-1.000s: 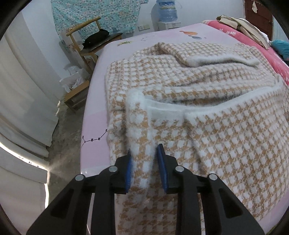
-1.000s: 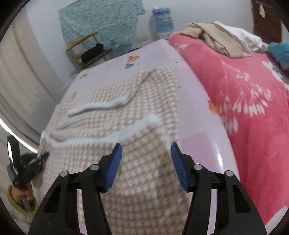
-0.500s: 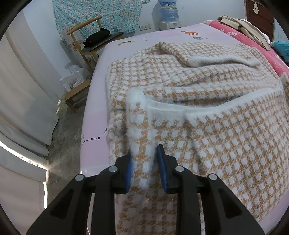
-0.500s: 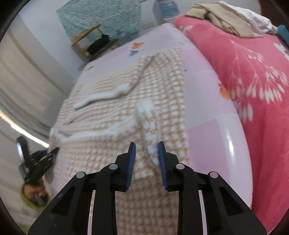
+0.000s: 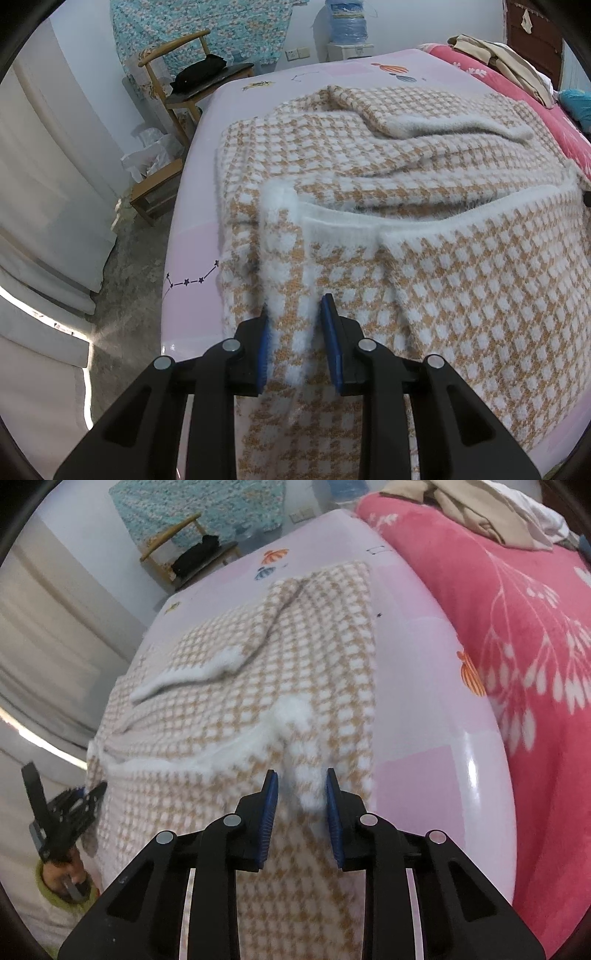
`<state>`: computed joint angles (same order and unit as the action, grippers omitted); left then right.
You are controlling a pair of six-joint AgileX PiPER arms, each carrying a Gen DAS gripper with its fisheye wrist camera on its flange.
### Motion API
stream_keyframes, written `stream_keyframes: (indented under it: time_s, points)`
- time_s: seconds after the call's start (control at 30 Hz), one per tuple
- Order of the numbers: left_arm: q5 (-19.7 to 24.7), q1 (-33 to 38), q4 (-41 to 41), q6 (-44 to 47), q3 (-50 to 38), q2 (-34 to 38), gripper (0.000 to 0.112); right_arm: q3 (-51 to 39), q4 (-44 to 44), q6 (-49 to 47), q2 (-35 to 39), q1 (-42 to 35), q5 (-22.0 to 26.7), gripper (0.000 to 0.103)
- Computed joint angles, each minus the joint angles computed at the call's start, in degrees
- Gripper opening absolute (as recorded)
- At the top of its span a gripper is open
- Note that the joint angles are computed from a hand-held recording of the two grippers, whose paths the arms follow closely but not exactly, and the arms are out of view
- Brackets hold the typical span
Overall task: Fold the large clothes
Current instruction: 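Lift the white fold edge with both tools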
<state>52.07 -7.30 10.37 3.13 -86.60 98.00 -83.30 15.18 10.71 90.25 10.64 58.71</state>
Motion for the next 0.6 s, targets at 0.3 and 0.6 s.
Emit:
stream_keyframes:
  time_s: [0.3,0.6]
  points:
    - [0.05,-0.14,0.43,0.01,-0.14,0.19,0.024,-4.52,-14.74,9.31,3.39,9.10,2.40,0.018]
    - [-0.14,-0.37,1.06,-0.29,0.12,0.10,0.024,-5.18,-21.17,13.41,4.14,12.79,3.45,0.017]
